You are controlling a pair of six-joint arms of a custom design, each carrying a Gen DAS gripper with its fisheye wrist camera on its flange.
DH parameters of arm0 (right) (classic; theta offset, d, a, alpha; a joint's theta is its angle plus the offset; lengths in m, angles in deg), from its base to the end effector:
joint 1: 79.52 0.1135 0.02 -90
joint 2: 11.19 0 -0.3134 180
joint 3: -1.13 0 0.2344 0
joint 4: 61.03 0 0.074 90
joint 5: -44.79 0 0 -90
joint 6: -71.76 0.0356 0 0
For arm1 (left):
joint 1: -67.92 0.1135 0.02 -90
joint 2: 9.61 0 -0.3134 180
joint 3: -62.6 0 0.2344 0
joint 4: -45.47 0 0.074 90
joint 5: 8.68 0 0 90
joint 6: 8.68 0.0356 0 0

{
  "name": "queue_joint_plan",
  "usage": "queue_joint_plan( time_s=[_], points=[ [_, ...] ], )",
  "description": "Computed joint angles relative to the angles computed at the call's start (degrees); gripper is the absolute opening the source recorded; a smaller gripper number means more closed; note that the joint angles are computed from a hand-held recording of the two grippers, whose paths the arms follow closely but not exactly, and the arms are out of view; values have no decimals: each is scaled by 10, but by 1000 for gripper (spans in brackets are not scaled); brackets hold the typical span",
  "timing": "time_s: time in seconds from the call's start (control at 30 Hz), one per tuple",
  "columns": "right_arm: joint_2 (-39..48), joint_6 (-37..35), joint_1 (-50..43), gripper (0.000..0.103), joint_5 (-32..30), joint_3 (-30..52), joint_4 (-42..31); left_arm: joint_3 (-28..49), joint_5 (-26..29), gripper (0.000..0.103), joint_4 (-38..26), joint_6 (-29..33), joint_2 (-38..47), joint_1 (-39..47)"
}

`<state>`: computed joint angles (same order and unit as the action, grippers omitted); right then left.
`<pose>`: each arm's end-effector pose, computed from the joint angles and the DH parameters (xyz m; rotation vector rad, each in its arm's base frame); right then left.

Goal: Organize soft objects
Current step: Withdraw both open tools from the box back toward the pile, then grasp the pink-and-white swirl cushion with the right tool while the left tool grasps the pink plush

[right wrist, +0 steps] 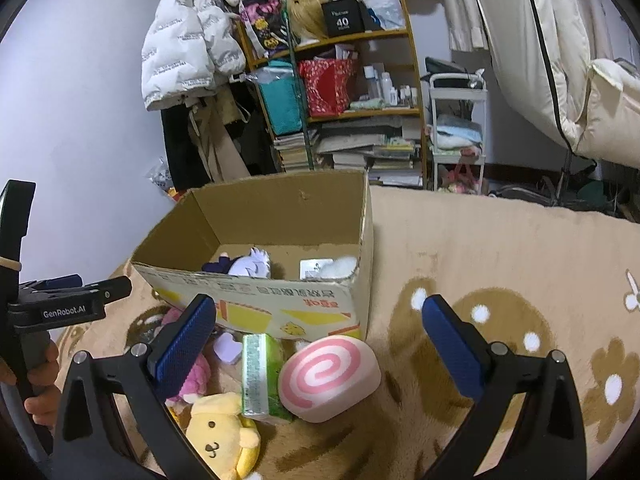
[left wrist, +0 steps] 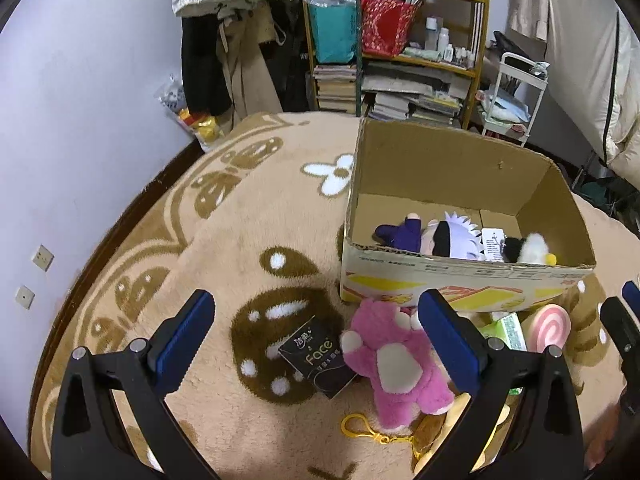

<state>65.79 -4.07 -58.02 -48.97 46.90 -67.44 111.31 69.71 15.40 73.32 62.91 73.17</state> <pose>0.2193 0.0889 0.2305 -0.1807 2.2504 0.4106 0.2030 0.0258 0.2299 -0.3704 2.4713 0.2343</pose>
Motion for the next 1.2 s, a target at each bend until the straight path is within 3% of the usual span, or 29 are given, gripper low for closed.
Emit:
queue_joint_plan(
  time_s=[0.53, 0.9, 1.2],
  points=[
    [76, 9, -9, 103, -18, 11, 5, 17, 22, 101, 21, -8, 96, 33],
    [120, 9, -23, 103, -47, 25, -11, 38, 46, 101, 0, -9, 167, 68],
    [134, 9, -24, 103, -54, 29, -24, 39, 93, 101, -10, -8, 164, 72]
  ],
)
